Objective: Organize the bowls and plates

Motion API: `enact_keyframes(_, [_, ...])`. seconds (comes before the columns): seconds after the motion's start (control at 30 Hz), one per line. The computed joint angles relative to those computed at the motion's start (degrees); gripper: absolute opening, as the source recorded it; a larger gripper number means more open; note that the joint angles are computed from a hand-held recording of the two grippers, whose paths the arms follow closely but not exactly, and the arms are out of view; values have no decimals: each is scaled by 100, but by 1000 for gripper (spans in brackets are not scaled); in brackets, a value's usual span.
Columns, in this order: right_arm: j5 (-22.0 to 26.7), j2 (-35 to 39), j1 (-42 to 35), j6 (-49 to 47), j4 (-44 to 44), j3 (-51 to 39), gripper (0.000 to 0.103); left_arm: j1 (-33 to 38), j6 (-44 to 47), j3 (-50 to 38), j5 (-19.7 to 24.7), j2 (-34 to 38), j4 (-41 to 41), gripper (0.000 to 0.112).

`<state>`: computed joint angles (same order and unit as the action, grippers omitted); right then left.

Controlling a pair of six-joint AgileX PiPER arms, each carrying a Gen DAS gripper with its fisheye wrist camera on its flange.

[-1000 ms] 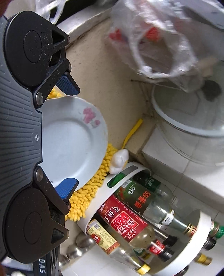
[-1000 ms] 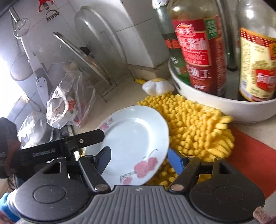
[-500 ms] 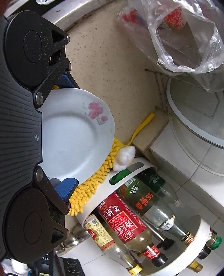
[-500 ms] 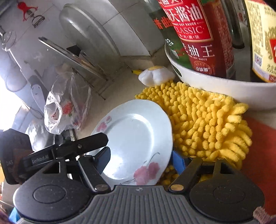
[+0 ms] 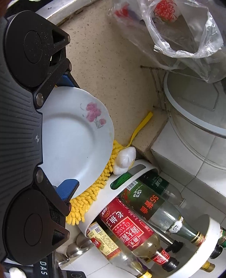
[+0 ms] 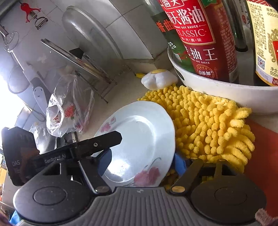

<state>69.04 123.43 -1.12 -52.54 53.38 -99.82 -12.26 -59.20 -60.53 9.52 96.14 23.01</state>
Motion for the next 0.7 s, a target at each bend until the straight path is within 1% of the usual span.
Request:
enact_keyframes(0.13, [-91, -134, -29, -126, -40, 188, 71, -125, -690, 16, 72, -76, 853, 102])
enact_keyframes(0.23, [-103, -212, -74, -205, 3, 297, 70, -184, -840, 25, 90, -106, 1038, 102])
enact_keyframes(0.43, [-113, -386, -197, -346, 72, 492, 69, -377, -1372, -58, 258, -163, 1656, 102])
enact_keyframes(0.6, [-10, -554, -389, -365, 194, 616, 69, -511, -1469, -164, 317, -250, 1863, 102])
enact_keyframes(0.7, [13, -702, -520, -391, 265, 733, 69, -612, -1309, -304, 370, -240, 1790, 102])
